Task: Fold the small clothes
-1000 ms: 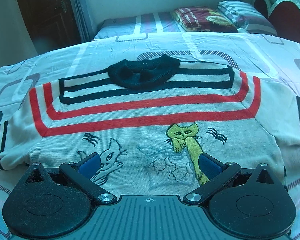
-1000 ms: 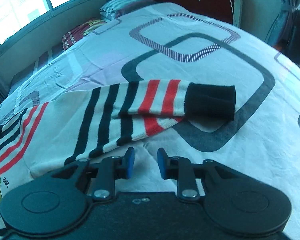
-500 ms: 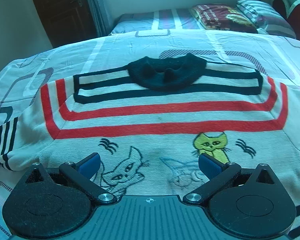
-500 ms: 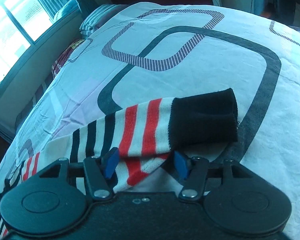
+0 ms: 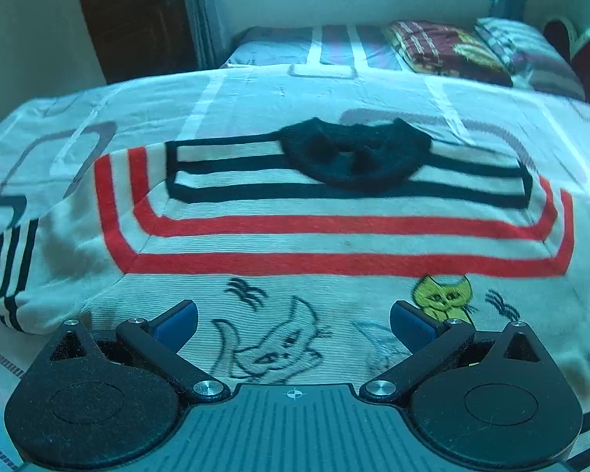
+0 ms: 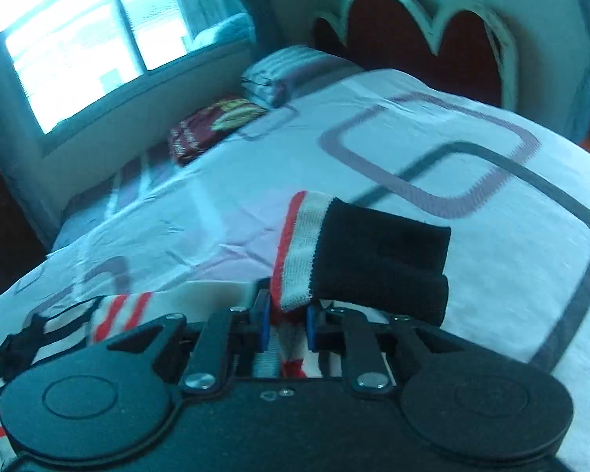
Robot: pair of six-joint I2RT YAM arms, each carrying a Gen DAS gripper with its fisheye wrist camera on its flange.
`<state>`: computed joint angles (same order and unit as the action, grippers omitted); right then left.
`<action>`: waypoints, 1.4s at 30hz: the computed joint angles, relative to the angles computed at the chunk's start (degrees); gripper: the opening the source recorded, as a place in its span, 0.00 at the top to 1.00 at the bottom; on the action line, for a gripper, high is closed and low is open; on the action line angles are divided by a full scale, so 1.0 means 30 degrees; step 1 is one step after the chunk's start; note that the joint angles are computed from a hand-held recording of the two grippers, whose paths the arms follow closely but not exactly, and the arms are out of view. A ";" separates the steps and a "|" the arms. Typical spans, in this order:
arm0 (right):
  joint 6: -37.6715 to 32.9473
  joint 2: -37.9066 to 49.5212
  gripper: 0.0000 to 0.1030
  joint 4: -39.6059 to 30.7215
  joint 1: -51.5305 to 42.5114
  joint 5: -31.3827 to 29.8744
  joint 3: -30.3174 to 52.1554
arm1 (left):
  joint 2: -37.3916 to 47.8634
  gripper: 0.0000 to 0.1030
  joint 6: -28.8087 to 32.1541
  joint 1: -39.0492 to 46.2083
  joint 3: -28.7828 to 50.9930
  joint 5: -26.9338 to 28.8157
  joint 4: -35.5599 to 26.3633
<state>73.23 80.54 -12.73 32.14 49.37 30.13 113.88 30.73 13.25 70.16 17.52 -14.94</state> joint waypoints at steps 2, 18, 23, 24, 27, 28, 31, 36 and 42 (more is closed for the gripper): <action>-0.2241 0.2373 0.83 0.1577 0.0720 -0.0388 0.2511 | 0.0794 0.00 -0.0005 0.0558 0.1393 0.0575 -0.0927; -0.6065 1.1809 0.46 0.1314 0.3148 -0.6118 1.3142 | 0.9126 0.00 0.1837 0.2469 1.4654 0.6138 -1.3575; -0.2806 0.8549 0.46 -0.0688 0.4284 -0.3339 0.9437 | 0.7298 0.00 0.2929 0.0833 1.0793 0.5743 -1.1326; -0.2151 0.8106 0.46 -0.0936 0.4416 -0.3184 0.8855 | 0.6844 0.00 0.3072 0.0373 0.9821 0.5475 -1.0620; -0.0152 0.7248 0.46 -0.2548 0.4882 -0.2592 0.7904 | 0.5651 0.00 0.2776 -0.0925 0.7135 0.5104 -0.8048; 0.0758 0.6841 0.46 -0.3111 0.5195 -0.2219 0.7483 | 0.5336 0.00 0.2415 -0.1299 0.6351 0.5057 -0.6937; 0.2525 0.6452 0.44 -0.4687 0.5709 -0.1514 0.7190 | 0.4980 0.17 0.1115 -0.2007 0.5060 0.4373 -0.4240; 0.3551 0.6472 0.43 -0.4284 0.5688 -0.2053 0.5926 | 0.5033 0.62 0.0444 -0.1599 0.4902 0.5525 -0.3009; 0.2242 0.7417 0.44 -0.3188 0.4826 -0.2457 0.6139 | 0.5843 0.79 -0.1072 0.0030 0.6203 0.8245 -0.3627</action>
<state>79.96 102.79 -22.30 46.62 42.00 48.54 131.41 27.51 13.34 88.76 42.25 -25.82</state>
